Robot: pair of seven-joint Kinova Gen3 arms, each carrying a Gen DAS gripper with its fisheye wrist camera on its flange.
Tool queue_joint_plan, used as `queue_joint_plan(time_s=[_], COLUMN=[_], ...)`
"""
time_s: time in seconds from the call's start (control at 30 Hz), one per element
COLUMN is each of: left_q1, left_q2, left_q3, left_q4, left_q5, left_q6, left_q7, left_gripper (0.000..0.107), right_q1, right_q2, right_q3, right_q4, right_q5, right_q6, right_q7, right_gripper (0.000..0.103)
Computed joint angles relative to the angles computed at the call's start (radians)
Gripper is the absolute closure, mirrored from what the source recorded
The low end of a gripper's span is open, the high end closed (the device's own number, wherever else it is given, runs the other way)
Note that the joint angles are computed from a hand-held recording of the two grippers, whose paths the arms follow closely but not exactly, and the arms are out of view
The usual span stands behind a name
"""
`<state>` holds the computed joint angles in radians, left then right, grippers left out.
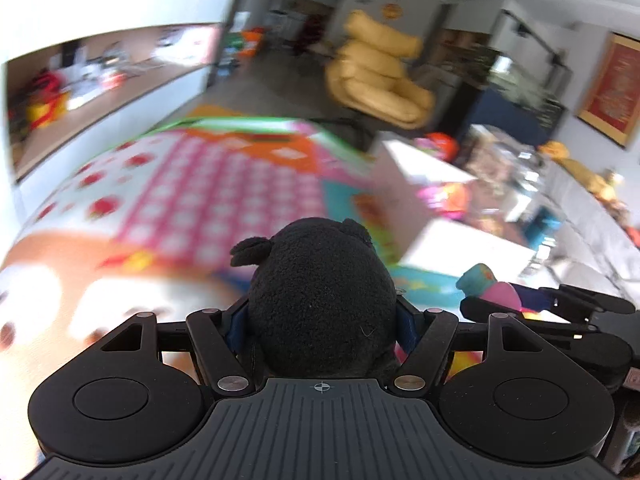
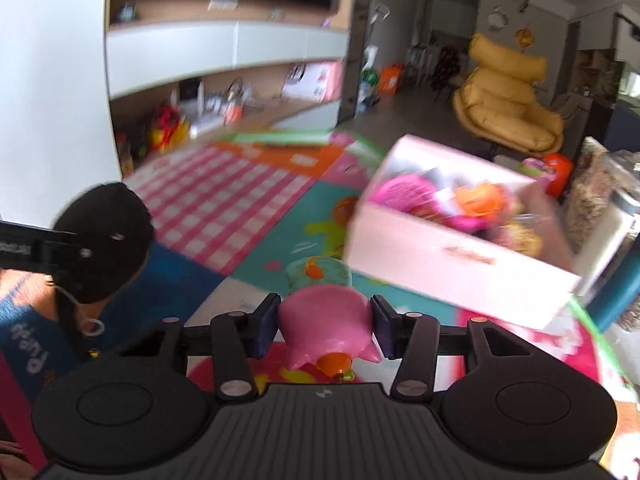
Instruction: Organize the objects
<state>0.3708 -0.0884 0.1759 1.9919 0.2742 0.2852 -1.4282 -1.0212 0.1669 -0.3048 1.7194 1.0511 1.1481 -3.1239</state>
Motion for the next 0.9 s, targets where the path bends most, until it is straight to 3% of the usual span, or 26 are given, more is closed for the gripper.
queue_joint_plan(time_s=[0.1,0.2,0.27,0.33,0.4,0.5,0.57,0.7,0.8,0.9], left_q1=[0.132,0.257,0.267,0.219,0.210,0.302,0.341,0.322,0.365,0.431], left_q2=[0.064,0.168,0.248,0.337,0.427,0.537,0.592,0.623,0.581,0.539], left_q3=[-0.084,-0.141,-0.113,-0.025,0.016,-0.063,-0.097,-0.056,-0.118,-0.234], left_q4=[-0.131,-0.270,-0.362,-0.455,-0.548,-0.686,-0.745,-0.764,-0.700,-0.633], left_q5=[0.024,-0.081,-0.163,-0.232,-0.270,-0.366,-0.375,-0.384,-0.418,-0.343], left_q6=[0.029,-0.024,-0.051,-0.080,-0.092,-0.011,0.071,0.177,0.099,-0.010], left_q7=[-0.097,-0.067,-0.021,0.037,0.037,0.096,0.108,0.046,0.089,0.074], left_gripper=[0.034,0.034,0.034,0.034,0.033,0.033,0.033,0.030,0.030,0.030], right_q1=[-0.029,-0.030,-0.023,-0.004,0.018,0.043,0.051,0.063,0.085,0.097], right_q2=[-0.055,-0.091,-0.103,-0.126,-0.138,-0.148,-0.155,-0.156,-0.158,-0.160], right_q3=[-0.019,-0.056,-0.076,-0.089,-0.098,-0.109,-0.118,-0.127,-0.116,-0.115], right_q4=[0.066,0.137,0.176,0.214,0.240,0.264,0.281,0.311,0.315,0.312], right_q5=[0.071,0.139,0.158,0.147,0.125,0.087,0.076,0.076,0.076,0.081], right_q6=[0.085,0.154,0.187,0.180,0.173,0.178,0.181,0.168,0.132,0.112], right_q7=[-0.101,-0.203,-0.265,-0.316,-0.347,-0.375,-0.390,-0.408,-0.401,-0.397], right_gripper=[0.055,0.054,0.054,0.054,0.054,0.054,0.054,0.054,0.054,0.055])
